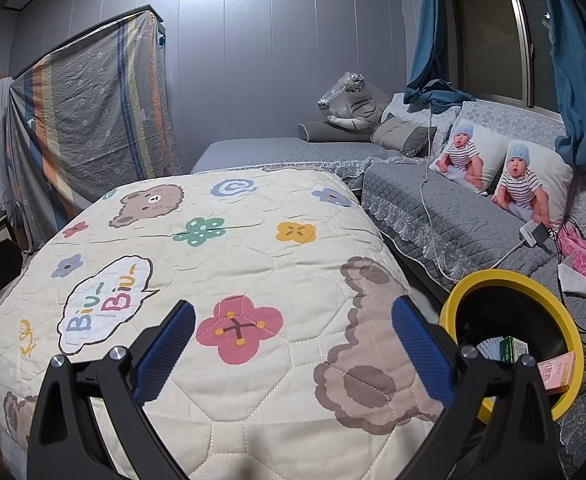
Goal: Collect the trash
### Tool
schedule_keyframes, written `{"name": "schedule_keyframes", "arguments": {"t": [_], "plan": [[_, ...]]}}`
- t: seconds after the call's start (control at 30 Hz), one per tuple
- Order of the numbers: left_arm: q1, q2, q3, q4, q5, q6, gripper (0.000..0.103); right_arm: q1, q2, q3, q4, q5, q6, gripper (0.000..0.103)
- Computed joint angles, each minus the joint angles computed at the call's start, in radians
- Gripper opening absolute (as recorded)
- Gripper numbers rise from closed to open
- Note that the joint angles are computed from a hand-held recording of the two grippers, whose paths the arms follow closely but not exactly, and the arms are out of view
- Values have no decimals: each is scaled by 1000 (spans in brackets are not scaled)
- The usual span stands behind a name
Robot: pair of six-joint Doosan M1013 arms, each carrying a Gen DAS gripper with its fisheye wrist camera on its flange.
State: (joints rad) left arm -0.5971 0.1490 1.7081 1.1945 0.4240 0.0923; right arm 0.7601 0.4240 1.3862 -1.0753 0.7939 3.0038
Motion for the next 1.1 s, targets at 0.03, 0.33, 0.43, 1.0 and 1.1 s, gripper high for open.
{"name": "schedule_keyframes", "arguments": {"t": [0.03, 0.33, 0.43, 1.0, 1.1], "plan": [[-1, 0, 0, 2, 2, -1, 95, 0, 0, -1, 0, 1, 0, 95], [0, 0, 0, 2, 1, -1, 95, -1, 0, 0, 3, 0, -2, 95], [-1, 0, 0, -1, 2, 0, 95, 0, -1, 0, 6, 0, -4, 95], [-1, 0, 0, -6, -2, 6, 95, -2, 1, 2, 10, -2, -3, 95], [-1, 0, -1, -12, -1, 7, 95, -3, 0, 3, 14, -4, -6, 95]]}}
